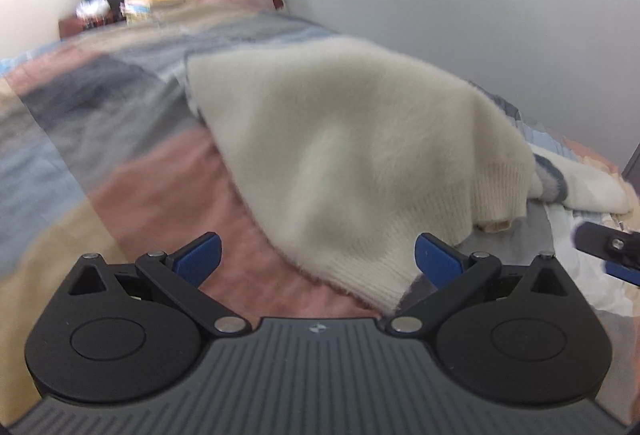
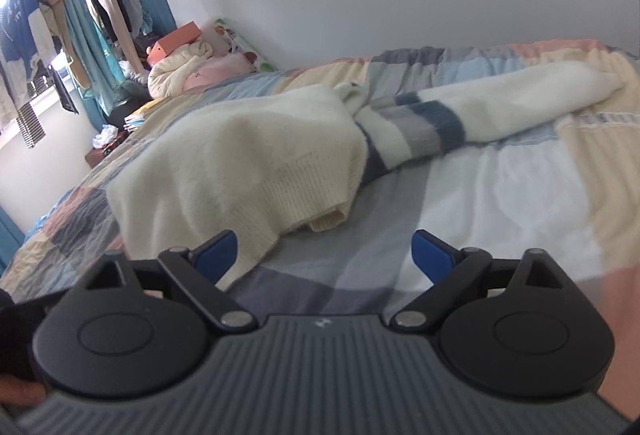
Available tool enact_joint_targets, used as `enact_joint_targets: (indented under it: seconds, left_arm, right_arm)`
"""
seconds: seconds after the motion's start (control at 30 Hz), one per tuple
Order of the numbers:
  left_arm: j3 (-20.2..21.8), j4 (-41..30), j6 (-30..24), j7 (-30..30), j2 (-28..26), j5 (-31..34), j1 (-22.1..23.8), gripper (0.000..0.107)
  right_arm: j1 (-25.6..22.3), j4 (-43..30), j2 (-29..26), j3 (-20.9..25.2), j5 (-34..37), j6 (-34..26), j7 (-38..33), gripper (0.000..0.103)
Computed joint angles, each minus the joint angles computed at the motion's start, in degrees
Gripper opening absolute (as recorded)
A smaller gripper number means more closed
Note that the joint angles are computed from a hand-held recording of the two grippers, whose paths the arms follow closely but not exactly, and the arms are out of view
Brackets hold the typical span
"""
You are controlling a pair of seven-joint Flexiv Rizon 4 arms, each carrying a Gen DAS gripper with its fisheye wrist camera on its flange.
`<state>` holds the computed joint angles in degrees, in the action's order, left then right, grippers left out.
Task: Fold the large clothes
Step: 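Reach both tools to the cream blanket and pinch its edge closed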
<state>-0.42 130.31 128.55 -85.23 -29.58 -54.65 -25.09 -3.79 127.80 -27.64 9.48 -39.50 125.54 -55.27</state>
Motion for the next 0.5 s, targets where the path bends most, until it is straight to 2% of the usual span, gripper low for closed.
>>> enact_joint_targets:
  seconds: [0.1,0.17,0.23,0.3,0.37,0.4,0.43,0.47,0.5]
  left_arm:
    - [-3.42,0.59,-0.83,-13.05,-2.13,16.63,10.31,0.103]
    - [-3.35,-0.46,0.44,-16.4,-4.21,21.32,12.32,0.103]
    - [-2.51,-1.74,1.18,-16.92,-5.65,25.84,13.0,0.103]
    - [-1.64,-3.17,1.37,-16.99,-7.0,27.54,12.78,0.103]
    - [-1.14,-4.14,1.53,-17.56,-8.19,27.97,12.66,0.103]
    - [-0.92,-4.44,1.96,-17.9,-8.76,28.0,12.49,0.102]
    - [-0.43,-4.73,2.25,-17.69,-9.18,27.51,11.9,0.099]
    - [0.08,-4.98,2.37,-17.21,-9.42,26.74,11.15,0.099]
    - [0.23,-5.12,2.48,-16.98,-9.55,26.6,10.99,0.098]
  right_arm:
    - [1.3,-4.21,-4.33,-0.09,0.11,-1.08,0.52,0.08]
    - [2.45,-6.83,-6.54,-0.51,1.09,-2.52,-0.11,0.077]
    - [1.14,-9.83,-8.87,1.02,-0.3,-4.11,1.19,0.072]
    - [-1.2,-13.21,-11.7,3.26,-3.49,-4.38,2.95,0.07]
    - [1.3,-14.65,-12.33,1.33,-1.86,-4.09,0.63,0.069]
    - [1.51,-15.13,-12.48,1.81,-0.97,-4.87,-1.1,0.066]
    - [0.11,-15.99,-13.21,2.88,-3.8,-5.11,0.45,0.054]
    - [-2.89,-17.0,-14.35,5.2,-8.8,-5.34,3.55,0.047]
    - [-4.35,-17.15,-14.67,6.66,-10.43,-5.59,4.44,0.041]
